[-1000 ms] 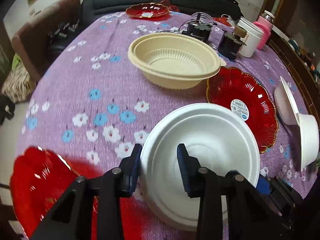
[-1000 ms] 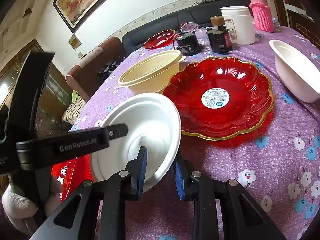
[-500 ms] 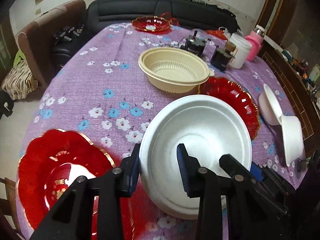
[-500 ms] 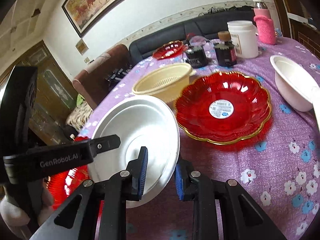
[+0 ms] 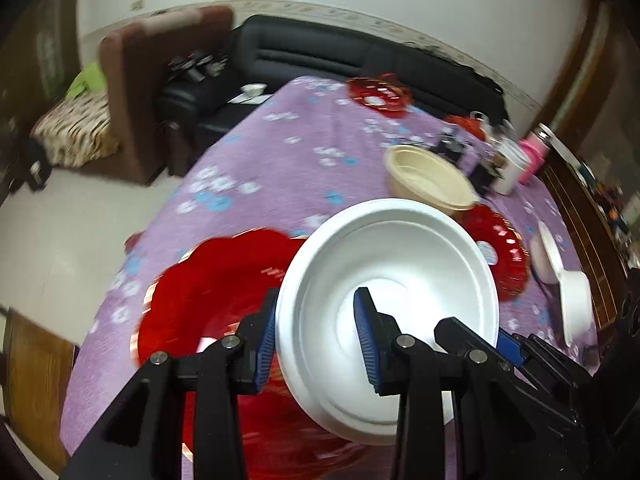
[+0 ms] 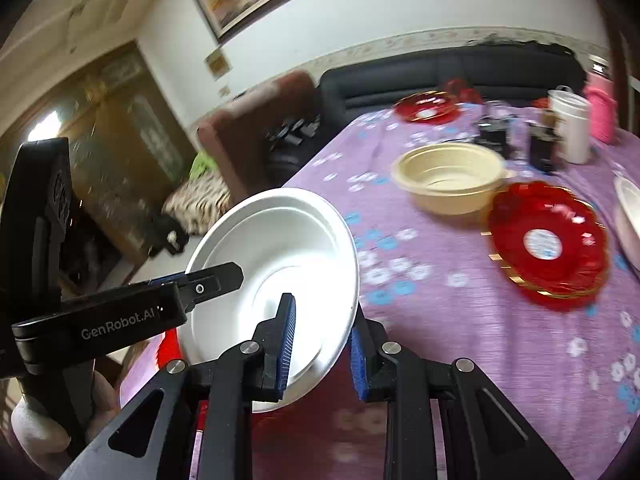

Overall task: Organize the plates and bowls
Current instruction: 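Lower the white bowl onto the red plate and open the left gripper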

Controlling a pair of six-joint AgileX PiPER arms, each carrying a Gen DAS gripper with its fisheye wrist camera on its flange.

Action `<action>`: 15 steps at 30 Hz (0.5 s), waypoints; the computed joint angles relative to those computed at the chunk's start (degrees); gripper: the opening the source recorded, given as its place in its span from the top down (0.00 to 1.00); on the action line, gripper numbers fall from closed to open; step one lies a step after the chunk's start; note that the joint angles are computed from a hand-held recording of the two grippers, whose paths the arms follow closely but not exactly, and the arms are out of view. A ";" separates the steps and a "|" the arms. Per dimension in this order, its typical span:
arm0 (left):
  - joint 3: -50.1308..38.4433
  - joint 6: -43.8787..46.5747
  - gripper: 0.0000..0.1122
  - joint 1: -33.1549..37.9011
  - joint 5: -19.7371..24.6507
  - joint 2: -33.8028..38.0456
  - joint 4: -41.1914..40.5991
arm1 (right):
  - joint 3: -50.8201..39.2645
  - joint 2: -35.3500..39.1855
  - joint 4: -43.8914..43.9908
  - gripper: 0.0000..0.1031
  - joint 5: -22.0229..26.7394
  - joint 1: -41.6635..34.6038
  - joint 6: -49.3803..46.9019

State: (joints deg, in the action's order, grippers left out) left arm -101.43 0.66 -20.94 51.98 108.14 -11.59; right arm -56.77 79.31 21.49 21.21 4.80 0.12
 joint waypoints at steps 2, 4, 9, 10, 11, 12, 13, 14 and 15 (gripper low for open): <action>1.43 0.29 0.69 2.35 0.02 0.34 -1.10 | -2.27 2.86 -5.28 0.74 0.45 3.19 5.39; 1.97 0.87 0.69 4.30 0.41 1.49 -2.04 | -4.38 6.17 -7.55 0.73 1.26 5.33 8.08; 2.54 1.53 0.69 6.84 0.29 4.19 -2.81 | -8.39 13.13 -11.65 0.73 2.85 8.13 13.29; 2.35 1.35 0.69 7.17 0.19 4.77 -2.95 | -8.95 14.04 -12.26 0.73 3.05 8.42 13.83; 2.15 1.16 0.67 7.44 0.14 5.19 -3.09 | -8.97 14.50 -13.25 0.73 3.08 8.85 14.70; 1.85 0.90 0.67 7.74 0.20 5.69 -3.39 | -9.42 15.22 -14.60 0.73 3.25 9.33 15.89; 1.39 0.97 0.64 8.03 0.44 6.26 -3.84 | -9.81 15.75 -15.44 0.73 3.37 9.64 16.55; 1.64 1.32 0.61 8.25 0.38 6.33 -4.45 | -9.99 16.12 -16.33 0.73 3.40 9.95 17.27; 1.77 1.60 0.59 8.43 0.29 6.41 -4.94 | -10.29 16.55 -17.85 0.73 3.50 10.37 18.62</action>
State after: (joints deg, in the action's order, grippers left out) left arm -99.66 2.26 -12.51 52.27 114.55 -16.54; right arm -67.06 95.86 3.64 24.71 15.16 18.74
